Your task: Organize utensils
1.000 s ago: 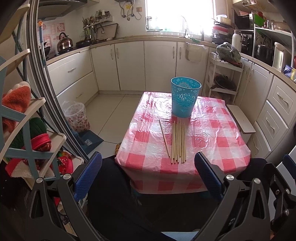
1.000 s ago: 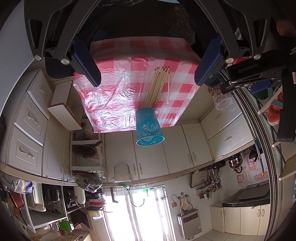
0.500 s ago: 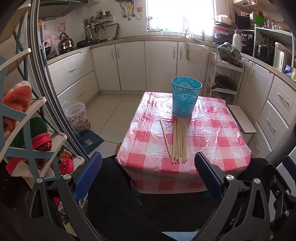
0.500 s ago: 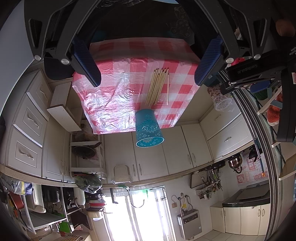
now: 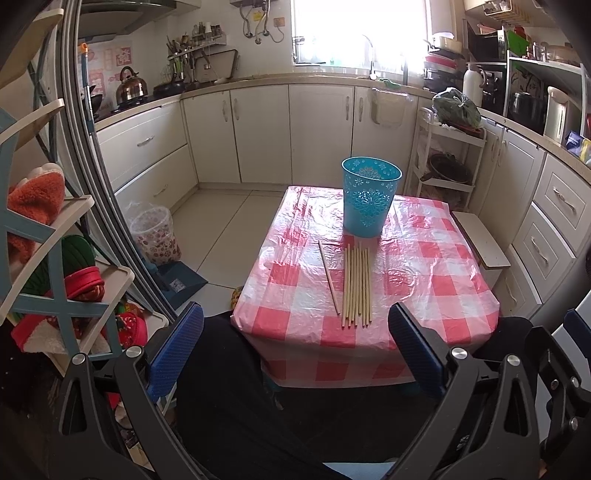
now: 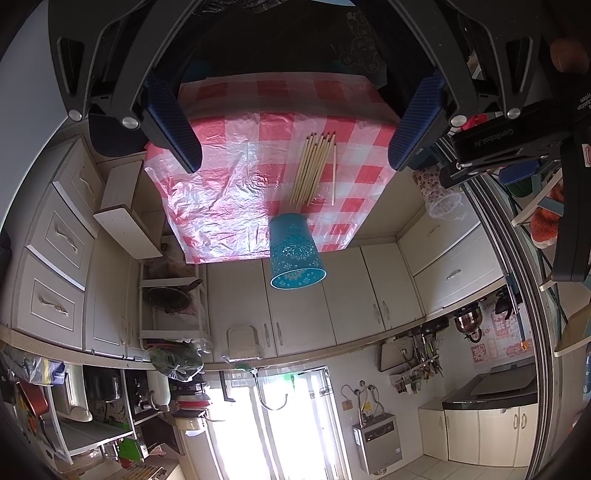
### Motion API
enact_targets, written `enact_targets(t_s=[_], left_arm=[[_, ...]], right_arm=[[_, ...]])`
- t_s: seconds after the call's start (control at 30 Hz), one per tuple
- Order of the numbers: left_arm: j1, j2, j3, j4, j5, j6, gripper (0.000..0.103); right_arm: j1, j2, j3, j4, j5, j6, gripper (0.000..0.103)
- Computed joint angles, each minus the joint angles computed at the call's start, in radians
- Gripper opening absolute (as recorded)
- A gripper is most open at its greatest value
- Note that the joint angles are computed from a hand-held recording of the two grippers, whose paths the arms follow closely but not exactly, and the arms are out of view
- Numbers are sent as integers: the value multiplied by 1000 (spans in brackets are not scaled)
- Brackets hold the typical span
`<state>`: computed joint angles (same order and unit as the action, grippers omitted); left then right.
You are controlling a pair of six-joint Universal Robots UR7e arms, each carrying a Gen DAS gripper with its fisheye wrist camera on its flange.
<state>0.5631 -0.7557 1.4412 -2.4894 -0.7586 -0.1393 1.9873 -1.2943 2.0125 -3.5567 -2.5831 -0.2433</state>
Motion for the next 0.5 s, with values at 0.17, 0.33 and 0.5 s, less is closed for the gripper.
enact_targets(t_s=[0.17,0.33,0.5], left_arm=[[-1,1,-3,6,-3,-3,97],[-1,2,-8,12,-7,-4,97],[0,4,-11,14,-10,-4,97]], right_arm=[[0,0,1,2,0,3,97],[1,-2,0,9,0,8,97],[2,-1,-2,26,1,20,97]])
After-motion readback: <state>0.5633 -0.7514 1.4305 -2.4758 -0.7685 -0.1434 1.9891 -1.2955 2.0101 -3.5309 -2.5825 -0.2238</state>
